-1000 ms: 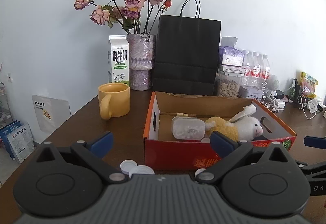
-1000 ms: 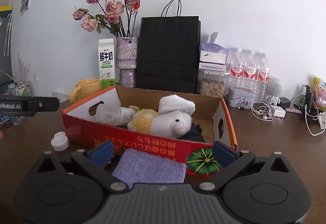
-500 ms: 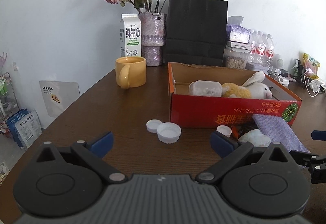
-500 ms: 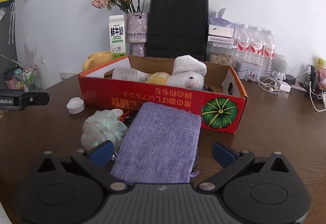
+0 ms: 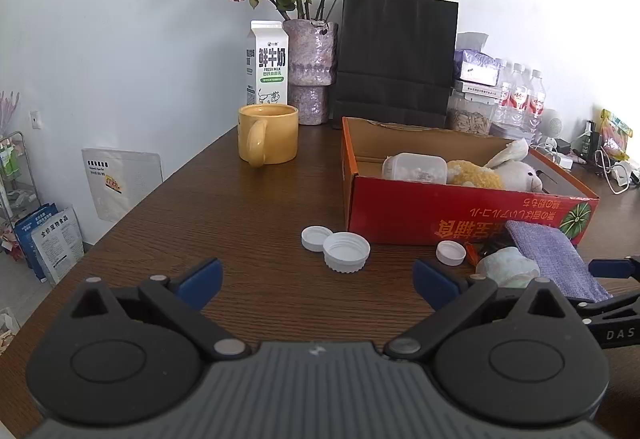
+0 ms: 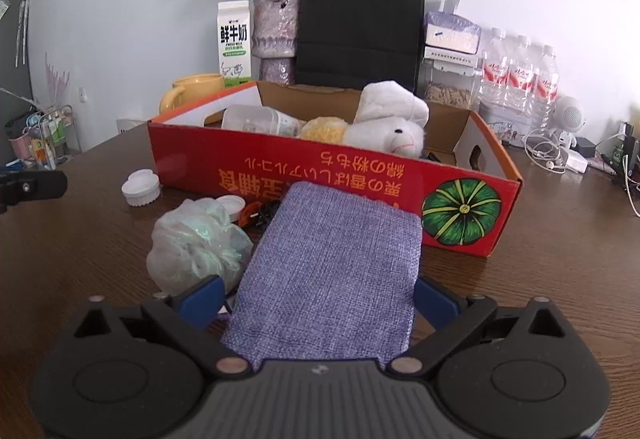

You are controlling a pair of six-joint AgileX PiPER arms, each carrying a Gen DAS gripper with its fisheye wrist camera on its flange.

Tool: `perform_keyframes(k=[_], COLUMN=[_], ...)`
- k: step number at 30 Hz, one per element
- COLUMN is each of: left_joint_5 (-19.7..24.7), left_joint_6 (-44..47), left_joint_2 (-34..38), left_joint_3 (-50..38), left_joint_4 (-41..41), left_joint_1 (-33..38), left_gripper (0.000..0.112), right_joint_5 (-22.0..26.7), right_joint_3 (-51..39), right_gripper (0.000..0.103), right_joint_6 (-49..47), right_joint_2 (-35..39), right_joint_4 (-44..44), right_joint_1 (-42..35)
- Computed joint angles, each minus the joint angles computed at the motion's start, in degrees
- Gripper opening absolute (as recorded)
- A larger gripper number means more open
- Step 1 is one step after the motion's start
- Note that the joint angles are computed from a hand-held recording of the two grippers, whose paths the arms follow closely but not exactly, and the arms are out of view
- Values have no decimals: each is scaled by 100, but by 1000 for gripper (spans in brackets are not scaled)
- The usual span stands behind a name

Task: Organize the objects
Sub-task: 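Move the right gripper to the purple cloth pouch and grasp it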

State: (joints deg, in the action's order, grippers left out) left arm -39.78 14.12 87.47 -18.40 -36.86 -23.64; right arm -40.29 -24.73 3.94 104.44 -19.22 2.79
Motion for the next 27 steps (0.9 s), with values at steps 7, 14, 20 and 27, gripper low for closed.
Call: perform_keyframes(k=[7,14,20,27], left_joint_5=[48,60,86,128], left_joint_6=[-119,-69,105,240], left_joint_2=[77,122,146,229], left_joint_3=[-29,-77,-155,-252], left_joint_4=[151,85,-103,-240], left_joint_1=[82,39,-41,-80], left_gripper=[103,103,103,103], right_joint_5=[-101,-280,-647,-1356], right_joint_3=[11,84,228,471], right_gripper=[87,73,36,20], right_joint_6=[113,95,178,200], right_joint_2=[38,49,47,91], right_joint_4=[-89,-131,-525,-1054], right_joint_1=[-102,-206,-418,-882])
